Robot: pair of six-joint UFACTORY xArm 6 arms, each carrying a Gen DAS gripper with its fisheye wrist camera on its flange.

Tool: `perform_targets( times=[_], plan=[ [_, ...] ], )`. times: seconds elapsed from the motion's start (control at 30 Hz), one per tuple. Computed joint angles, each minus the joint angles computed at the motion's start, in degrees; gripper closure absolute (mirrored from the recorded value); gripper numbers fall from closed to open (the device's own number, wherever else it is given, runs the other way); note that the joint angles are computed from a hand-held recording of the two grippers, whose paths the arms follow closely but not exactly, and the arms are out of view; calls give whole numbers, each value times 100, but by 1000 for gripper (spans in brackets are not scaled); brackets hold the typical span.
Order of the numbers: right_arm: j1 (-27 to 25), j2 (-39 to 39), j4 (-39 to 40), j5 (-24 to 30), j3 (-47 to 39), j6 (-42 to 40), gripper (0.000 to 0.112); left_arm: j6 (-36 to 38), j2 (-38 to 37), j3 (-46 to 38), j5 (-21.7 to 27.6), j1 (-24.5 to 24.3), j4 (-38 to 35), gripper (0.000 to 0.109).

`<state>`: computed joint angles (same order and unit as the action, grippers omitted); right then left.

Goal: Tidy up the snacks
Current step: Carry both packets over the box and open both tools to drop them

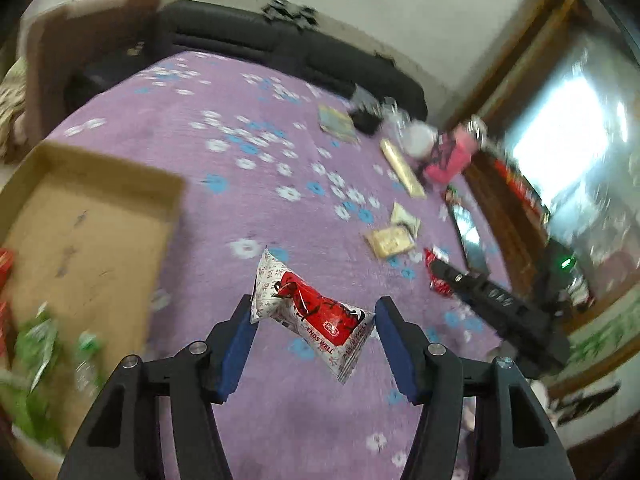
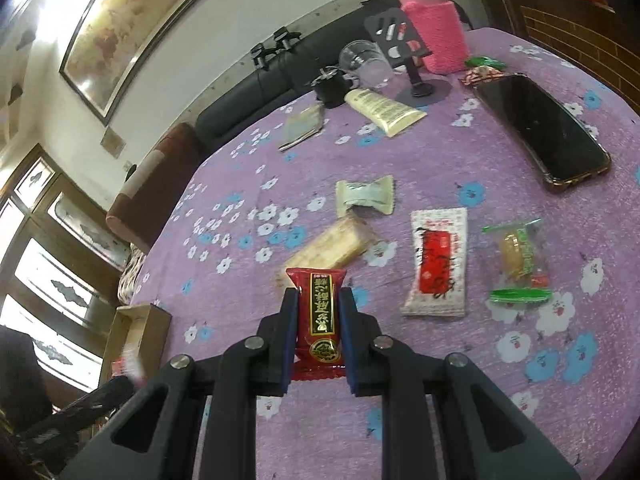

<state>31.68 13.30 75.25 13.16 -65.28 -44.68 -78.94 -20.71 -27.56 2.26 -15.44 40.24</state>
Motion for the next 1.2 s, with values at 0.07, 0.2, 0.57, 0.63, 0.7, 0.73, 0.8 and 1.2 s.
perform_targets(
  times=[0.07, 0.2, 0.57, 0.63, 0.7, 0.73, 0.8, 1.2],
  plan=[
    [58, 5, -72, -47, 12, 9, 94, -355, -454, 246, 285, 48, 374, 45],
    [244, 25, -639, -216, 48, 395, 94, -385, -1560, 867, 867, 230, 495, 45],
    [1205, -355, -1522, 5, 86, 986, 93, 1565, -3679, 2348, 1200, 976, -1444, 45],
    [1438, -363, -1948, 18, -15, 1267, 93, 2131, -3975, 2492, 1309, 1118, -1994, 45],
    [1627, -322, -2369, 80, -168, 1532, 93, 2651, -4032, 2483, 1397, 1254, -2436, 45],
    [1730, -281, -2569, 130, -274, 1658, 93, 2920, -4040, 2463, 1434, 1324, -2648, 45],
    [1886, -177, -2869, 255, -488, 1868, 93, 3416, -3985, 2383, 1479, 1489, -2961, 45],
    [2408, 1018, -4025, 894, -1828, 2791, 93, 6120, -2230, 1785, 992, 2067, -5415, 44]
  ],
)
